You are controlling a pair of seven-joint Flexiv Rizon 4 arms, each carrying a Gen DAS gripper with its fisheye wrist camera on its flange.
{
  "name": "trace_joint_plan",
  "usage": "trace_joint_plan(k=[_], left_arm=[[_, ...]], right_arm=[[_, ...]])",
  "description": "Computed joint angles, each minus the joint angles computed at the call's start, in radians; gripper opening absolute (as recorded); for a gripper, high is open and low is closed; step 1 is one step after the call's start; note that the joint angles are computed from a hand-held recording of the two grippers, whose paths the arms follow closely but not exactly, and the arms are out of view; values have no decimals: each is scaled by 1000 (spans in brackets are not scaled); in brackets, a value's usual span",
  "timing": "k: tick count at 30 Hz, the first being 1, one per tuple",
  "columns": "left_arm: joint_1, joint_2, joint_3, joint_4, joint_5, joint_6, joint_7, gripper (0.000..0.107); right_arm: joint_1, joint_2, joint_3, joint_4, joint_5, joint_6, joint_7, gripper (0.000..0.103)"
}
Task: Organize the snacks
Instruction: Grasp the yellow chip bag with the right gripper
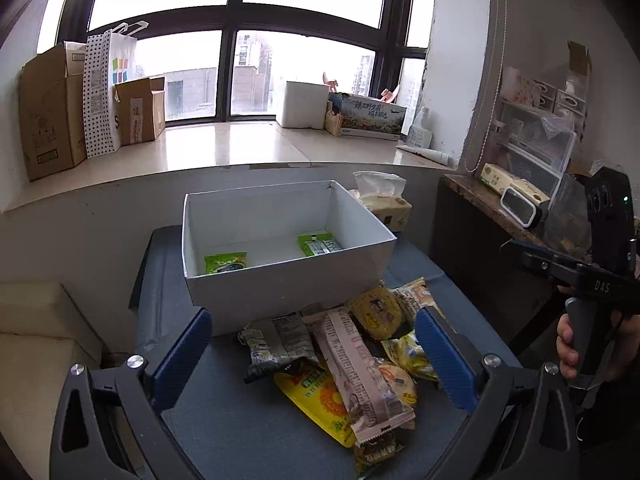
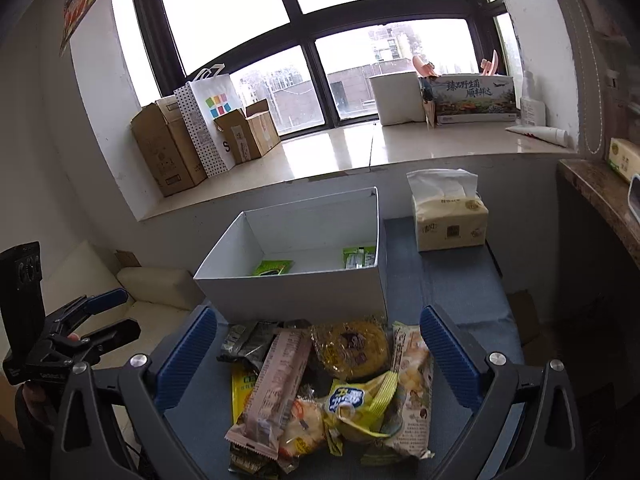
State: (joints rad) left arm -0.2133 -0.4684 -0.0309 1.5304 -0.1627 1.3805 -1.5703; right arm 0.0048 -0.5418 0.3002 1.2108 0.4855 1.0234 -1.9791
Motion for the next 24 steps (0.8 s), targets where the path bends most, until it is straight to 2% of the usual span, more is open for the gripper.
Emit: trace_joint_plan(k=[3, 4, 6, 7, 8, 9, 11, 13, 15, 18, 21, 24], left_arm=[[28, 41, -52, 75, -62, 31, 20, 103], [8, 49, -25, 84, -45, 38, -6, 103], [-64, 60, 79, 81, 46, 28, -105, 103], [-73, 68, 92, 91, 64, 28, -114, 103], [-60, 77, 72, 112, 67, 40, -99, 103], [-57, 82, 66, 127, 76, 53, -101, 103], [-98, 82, 114, 130, 120, 46, -164, 103], [-118, 87, 132, 142, 151, 31, -214, 103], [-104, 96, 105, 164, 158, 27, -212, 103], [-132, 93, 135, 148, 217, -10, -255, 103], [-121, 87, 115, 140, 232, -19, -262, 103], [-125, 81, 113, 126, 253, -37, -268, 103]], right_arm=[[-45, 42, 30, 65, 57, 11, -67, 103], [-43, 53, 24, 86, 49, 14, -91, 103], [9, 75, -35, 151, -33, 58, -74, 103], [39, 84, -68, 183, -93, 65, -45, 103], [56, 91, -85, 213, -136, 76, -28, 103], [55, 95, -81, 236, -150, 90, -34, 103], [38, 95, -53, 264, -141, 105, -54, 103], [33, 84, -43, 263, -139, 71, -36, 103], [38, 72, -46, 270, -139, 77, -12, 103], [65, 48, -69, 273, -194, 86, 31, 103], [88, 10, -89, 257, -263, 87, 64, 103], [84, -40, -72, 208, -293, 54, 64, 103]])
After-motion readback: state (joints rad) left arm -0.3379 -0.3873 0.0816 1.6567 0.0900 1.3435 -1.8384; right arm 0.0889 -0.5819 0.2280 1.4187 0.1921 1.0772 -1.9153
